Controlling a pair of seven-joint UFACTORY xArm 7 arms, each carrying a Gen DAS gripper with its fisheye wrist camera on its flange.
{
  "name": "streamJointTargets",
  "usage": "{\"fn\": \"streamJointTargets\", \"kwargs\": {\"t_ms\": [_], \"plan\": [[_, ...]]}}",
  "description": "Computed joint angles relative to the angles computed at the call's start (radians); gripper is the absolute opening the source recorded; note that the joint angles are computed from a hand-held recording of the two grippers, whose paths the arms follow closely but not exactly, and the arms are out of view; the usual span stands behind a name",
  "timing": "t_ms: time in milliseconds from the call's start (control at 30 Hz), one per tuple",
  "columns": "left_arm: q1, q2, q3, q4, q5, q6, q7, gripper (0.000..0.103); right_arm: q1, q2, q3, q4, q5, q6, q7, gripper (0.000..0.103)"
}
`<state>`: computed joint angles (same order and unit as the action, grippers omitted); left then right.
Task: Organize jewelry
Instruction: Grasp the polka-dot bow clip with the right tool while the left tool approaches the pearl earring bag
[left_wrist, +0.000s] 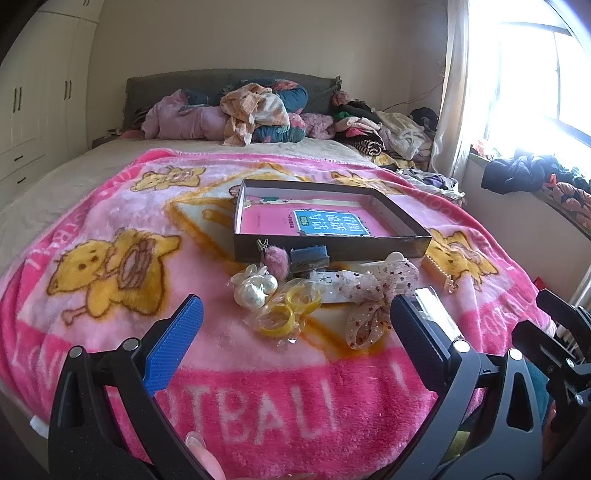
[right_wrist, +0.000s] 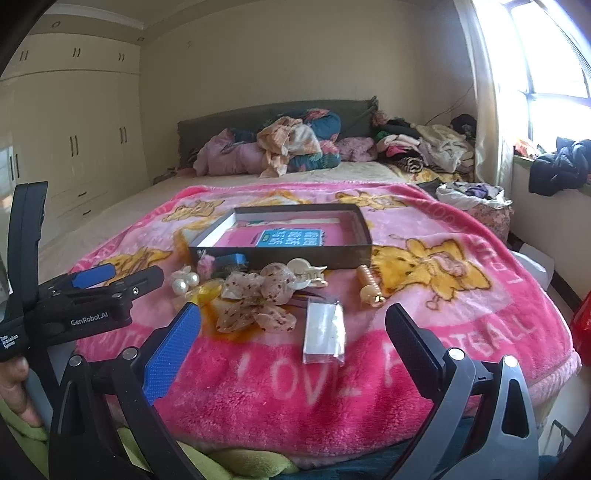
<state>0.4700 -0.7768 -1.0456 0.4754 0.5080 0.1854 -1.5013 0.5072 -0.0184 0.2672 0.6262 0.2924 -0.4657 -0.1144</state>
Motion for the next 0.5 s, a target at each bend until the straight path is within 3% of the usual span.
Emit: {"fn": "streamJointTargets", "kwargs": {"t_ms": [300,500], "plan": [[0.015,0.032,0.027,-0.021,0.003,-0.024,0.016,0.093,-0.023,0.044,-0.031,0.063,-0.161,0.073,0.112,0.097],[0.041,0.056,0.036,-0.027,0.013,-0.029,0.025,0.093,-0.097,0.088,-0.027,0.133,-0.404,0.149,0.302,0.097]]}}
